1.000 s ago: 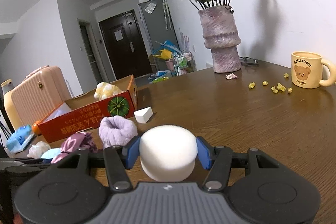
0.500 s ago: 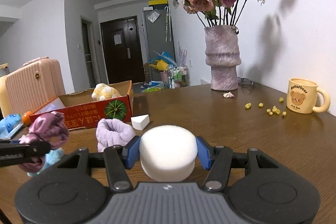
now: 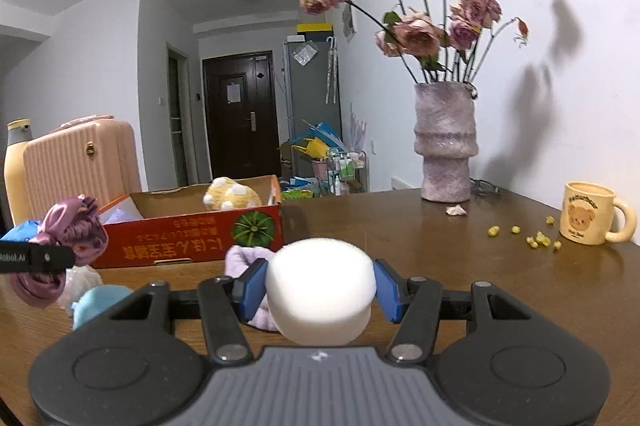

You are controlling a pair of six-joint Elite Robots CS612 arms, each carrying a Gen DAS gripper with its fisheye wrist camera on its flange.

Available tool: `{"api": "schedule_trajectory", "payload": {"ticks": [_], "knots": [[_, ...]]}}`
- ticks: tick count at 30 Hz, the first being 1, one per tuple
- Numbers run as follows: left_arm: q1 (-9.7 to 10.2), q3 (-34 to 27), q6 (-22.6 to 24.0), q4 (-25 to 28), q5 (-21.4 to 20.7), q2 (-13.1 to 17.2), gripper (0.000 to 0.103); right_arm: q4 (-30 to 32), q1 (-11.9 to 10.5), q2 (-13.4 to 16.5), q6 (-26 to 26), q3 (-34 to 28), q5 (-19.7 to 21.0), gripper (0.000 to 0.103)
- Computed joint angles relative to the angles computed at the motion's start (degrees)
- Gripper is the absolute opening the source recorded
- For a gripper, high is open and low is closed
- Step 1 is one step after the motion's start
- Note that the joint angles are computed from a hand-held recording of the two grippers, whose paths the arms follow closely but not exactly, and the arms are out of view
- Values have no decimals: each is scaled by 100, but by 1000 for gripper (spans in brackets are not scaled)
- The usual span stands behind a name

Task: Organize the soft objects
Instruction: 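Carry the pouch in the left gripper and sponge in the right gripper toward the box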

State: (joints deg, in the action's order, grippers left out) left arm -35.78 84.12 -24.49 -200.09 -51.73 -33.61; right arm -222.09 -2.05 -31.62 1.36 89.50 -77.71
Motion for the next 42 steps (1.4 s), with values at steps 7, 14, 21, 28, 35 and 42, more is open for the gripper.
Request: {"api": "schedule_trajectory", "payload": {"ticks": [7, 14, 21, 28, 35, 42], "knots": [[131, 76, -176, -17, 105, -49, 37, 36, 174, 58, -160, -180, -40, 56], [255, 34, -314, 20, 197, -38, 37, 126, 328, 160, -176, -445, -80, 56], [323, -143, -282, 94, 326, 41, 37, 219, 472, 309, -176, -795, -107, 56], [469, -408, -431, 305, 242, 140, 37, 272, 598, 507, -54, -1206, -283, 56], [616, -680, -511, 422, 166, 251, 37, 451, 658, 698, -43, -1637, -248, 56], [702, -1037, -373, 475, 93, 403, 37, 536, 705, 873, -157, -2024, -192, 56]]}}
